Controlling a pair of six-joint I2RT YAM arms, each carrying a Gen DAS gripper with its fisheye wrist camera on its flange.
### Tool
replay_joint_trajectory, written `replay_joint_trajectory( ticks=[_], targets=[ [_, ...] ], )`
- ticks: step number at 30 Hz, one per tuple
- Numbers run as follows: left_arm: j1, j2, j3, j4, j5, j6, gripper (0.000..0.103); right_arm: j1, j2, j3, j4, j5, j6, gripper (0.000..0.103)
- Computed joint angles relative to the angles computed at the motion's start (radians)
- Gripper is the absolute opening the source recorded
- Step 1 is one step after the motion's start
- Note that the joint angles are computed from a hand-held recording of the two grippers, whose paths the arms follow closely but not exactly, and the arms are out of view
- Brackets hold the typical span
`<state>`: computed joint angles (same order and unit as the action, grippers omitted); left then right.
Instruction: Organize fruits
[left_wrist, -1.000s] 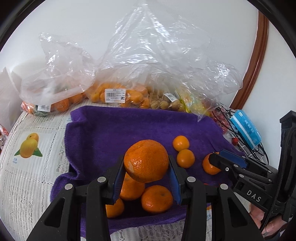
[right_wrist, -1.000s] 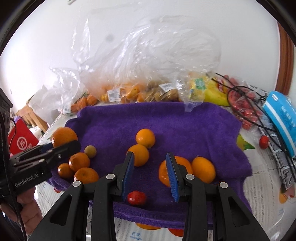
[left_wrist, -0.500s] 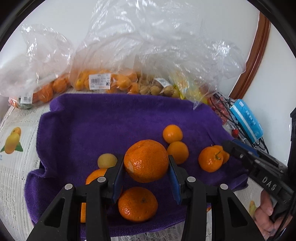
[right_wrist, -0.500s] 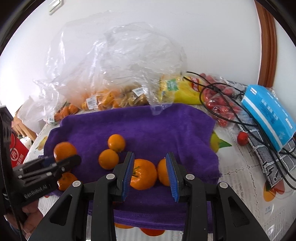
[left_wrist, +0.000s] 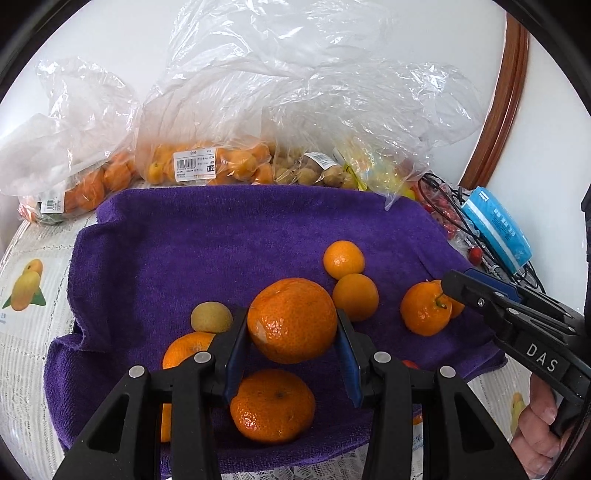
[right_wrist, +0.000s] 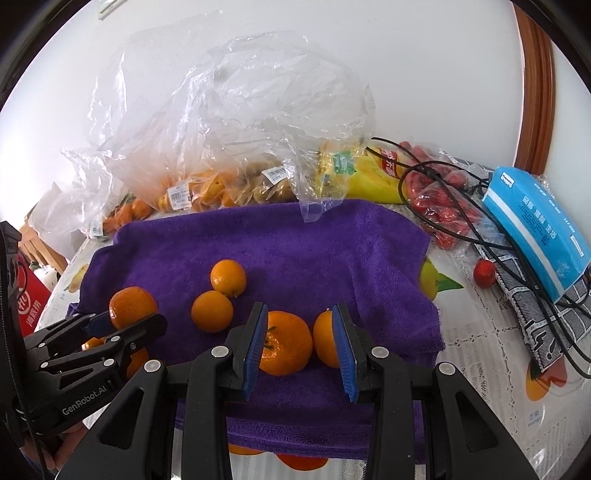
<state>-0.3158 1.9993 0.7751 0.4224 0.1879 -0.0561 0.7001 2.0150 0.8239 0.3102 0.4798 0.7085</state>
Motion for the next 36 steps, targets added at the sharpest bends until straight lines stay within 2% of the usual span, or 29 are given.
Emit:
replay_joint_trajectory(
  ticks=[3, 5, 7, 17, 20, 23, 26, 31, 34, 36],
  targets=[
    [0.013, -0.004, -0.01, 0.014, 0.032, -0.013, 0.044, 0.003, 0.002, -0.001, 0.0, 0.008, 0.001, 0.037],
    [0.017, -0.009, -0.014, 0.021, 0.04, -0.019, 0.056, 0.003, 0.005, 0.006, -0.01, 0.012, 0.002, 0.037],
    [0.016, -0.018, -0.024, 0.034, 0.034, -0.022, 0.062, 0.001, 0.009, 0.012, -0.014, 0.007, 0.001, 0.037],
    [0.021, -0.07, -0.046, 0.022, 0.012, -0.01, 0.065, 0.008, 0.013, 0.029, -0.057, 0.024, 0.001, 0.04],
    [0.03, -0.113, -0.055, -0.002, 0.017, -0.014, 0.07, 0.02, -0.014, 0.009, -0.039, 0.041, -0.002, 0.046],
    [0.046, -0.174, -0.084, -0.033, 0.021, -0.011, 0.074, 0.022, -0.03, 0.007, -0.061, 0.022, 0.027, 0.047],
    [0.062, -0.249, -0.139, -0.057, 0.02, -0.006, 0.077, 0.042, -0.072, 0.009, -0.145, 0.016, 0.09, 0.047],
    [0.072, -0.47, -0.293, -0.102, -0.019, 0.024, 0.08, 0.178, -0.216, -0.016, -0.329, 0.165, 0.225, 0.051],
    [0.075, -0.656, -0.384, -0.177, -0.045, 0.034, 0.081, 0.289, -0.306, -0.015, -0.469, 0.253, 0.33, 0.058],
    [0.083, -0.79, -0.429, -0.259, -0.038, 0.038, 0.081, 0.378, -0.337, 0.018, -0.612, 0.322, 0.423, 0.066]
  ],
)
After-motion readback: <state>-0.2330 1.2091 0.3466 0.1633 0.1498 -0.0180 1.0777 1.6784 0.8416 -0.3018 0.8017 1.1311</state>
